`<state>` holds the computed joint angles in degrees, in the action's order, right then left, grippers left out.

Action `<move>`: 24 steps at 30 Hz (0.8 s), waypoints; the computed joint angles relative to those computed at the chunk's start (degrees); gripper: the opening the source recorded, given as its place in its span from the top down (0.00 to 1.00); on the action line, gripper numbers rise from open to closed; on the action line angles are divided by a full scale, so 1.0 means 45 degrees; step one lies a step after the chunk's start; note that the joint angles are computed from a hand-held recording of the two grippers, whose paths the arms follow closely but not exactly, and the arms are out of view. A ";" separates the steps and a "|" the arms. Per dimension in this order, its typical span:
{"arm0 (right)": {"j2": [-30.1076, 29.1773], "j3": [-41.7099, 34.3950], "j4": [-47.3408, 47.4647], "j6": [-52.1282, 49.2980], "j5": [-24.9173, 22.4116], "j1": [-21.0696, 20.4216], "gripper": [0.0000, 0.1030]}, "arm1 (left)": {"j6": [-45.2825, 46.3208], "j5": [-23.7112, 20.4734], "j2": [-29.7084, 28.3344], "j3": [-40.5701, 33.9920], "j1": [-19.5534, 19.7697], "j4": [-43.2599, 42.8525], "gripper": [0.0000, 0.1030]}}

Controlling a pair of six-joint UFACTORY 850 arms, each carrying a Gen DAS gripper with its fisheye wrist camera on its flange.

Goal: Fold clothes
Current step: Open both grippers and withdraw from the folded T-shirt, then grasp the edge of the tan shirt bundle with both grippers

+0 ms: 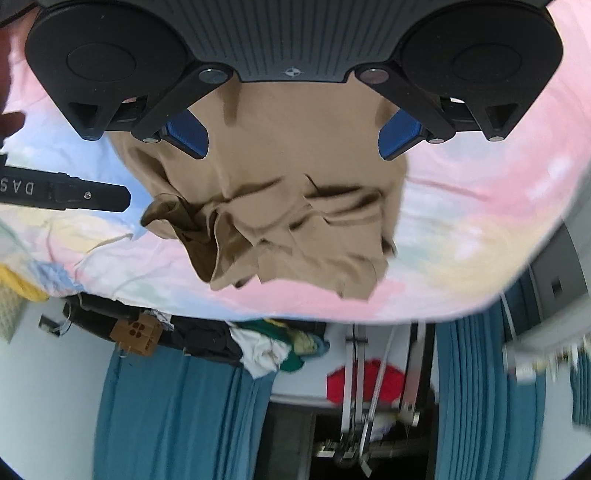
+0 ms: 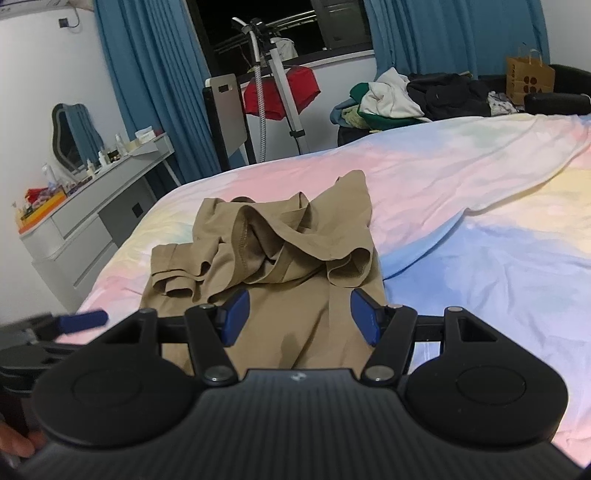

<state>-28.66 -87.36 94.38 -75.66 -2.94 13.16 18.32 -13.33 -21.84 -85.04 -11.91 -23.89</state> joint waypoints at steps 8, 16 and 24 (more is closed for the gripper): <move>0.0165 0.0276 0.2203 -0.0753 -0.0480 -0.0360 0.39 | -0.0070 -0.4846 -0.1061 -0.1371 0.1409 -0.5117 0.03; -0.0112 0.0139 -0.1254 0.5403 -0.2167 -0.0994 0.37 | -0.2175 -0.6956 -0.2032 -0.1953 0.2250 -0.5882 0.03; -0.0817 -0.0123 0.0201 0.6807 -0.6060 -0.1585 0.37 | -0.0562 -0.5593 -0.2214 -0.1360 0.2232 -0.8897 0.01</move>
<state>-32.34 -87.91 95.28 -45.03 -30.21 6.03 15.79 -38.49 -31.80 -91.16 -1.87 -63.92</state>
